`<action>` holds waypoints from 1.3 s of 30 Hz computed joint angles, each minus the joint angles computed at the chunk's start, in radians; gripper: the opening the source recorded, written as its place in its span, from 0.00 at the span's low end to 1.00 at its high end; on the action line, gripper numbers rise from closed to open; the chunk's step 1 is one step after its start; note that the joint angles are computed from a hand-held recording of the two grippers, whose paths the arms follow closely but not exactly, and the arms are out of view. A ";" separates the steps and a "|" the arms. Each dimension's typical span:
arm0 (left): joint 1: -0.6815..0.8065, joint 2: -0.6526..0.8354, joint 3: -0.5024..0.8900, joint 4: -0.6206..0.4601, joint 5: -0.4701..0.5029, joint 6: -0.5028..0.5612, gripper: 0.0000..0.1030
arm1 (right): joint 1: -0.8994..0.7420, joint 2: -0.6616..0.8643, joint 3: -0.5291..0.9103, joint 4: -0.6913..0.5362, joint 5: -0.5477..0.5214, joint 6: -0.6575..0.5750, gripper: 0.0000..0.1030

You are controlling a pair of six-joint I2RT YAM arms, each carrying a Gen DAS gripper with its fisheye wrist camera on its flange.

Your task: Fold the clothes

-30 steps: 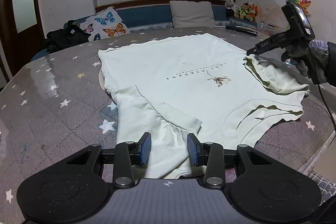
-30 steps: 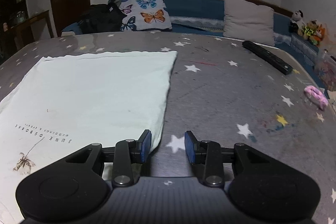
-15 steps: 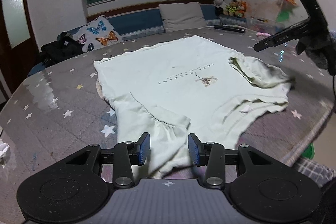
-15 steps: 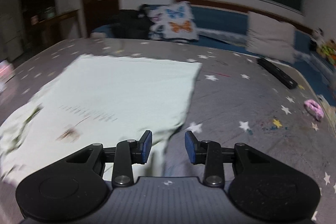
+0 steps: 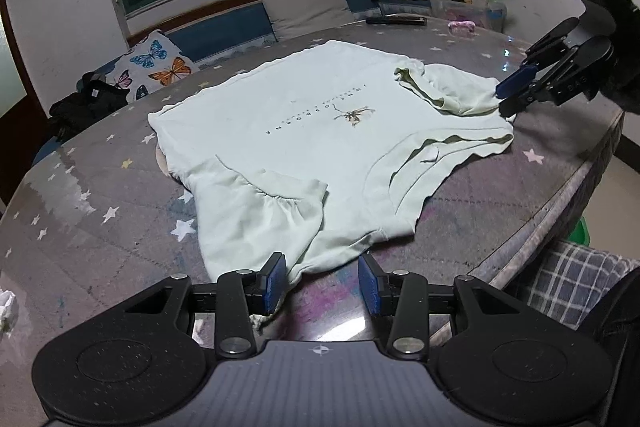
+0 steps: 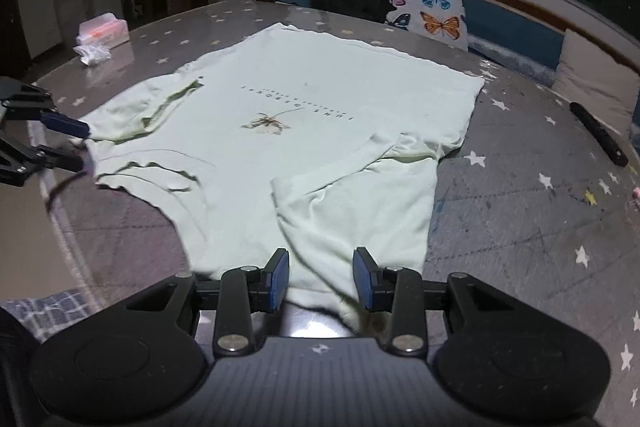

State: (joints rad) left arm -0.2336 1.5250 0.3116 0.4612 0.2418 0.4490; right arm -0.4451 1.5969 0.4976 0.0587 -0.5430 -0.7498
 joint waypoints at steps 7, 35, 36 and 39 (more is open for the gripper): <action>0.011 0.027 0.009 0.016 -0.006 0.057 0.42 | -0.008 0.020 0.006 -0.025 -0.001 -0.078 0.45; 0.073 0.113 0.130 -0.066 0.065 0.162 0.19 | -0.011 0.045 0.004 0.044 0.019 -0.095 0.26; 0.072 0.116 0.136 -0.072 0.062 0.160 0.19 | -0.009 0.045 -0.002 0.058 0.021 -0.084 0.25; 0.060 0.124 0.142 -0.064 0.044 0.138 0.13 | 0.005 0.040 -0.041 0.143 0.045 -0.048 0.13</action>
State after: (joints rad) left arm -0.1734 1.6487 0.4534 0.3969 0.2856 0.5870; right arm -0.4398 1.6366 0.4569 0.2021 -0.4982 -0.7973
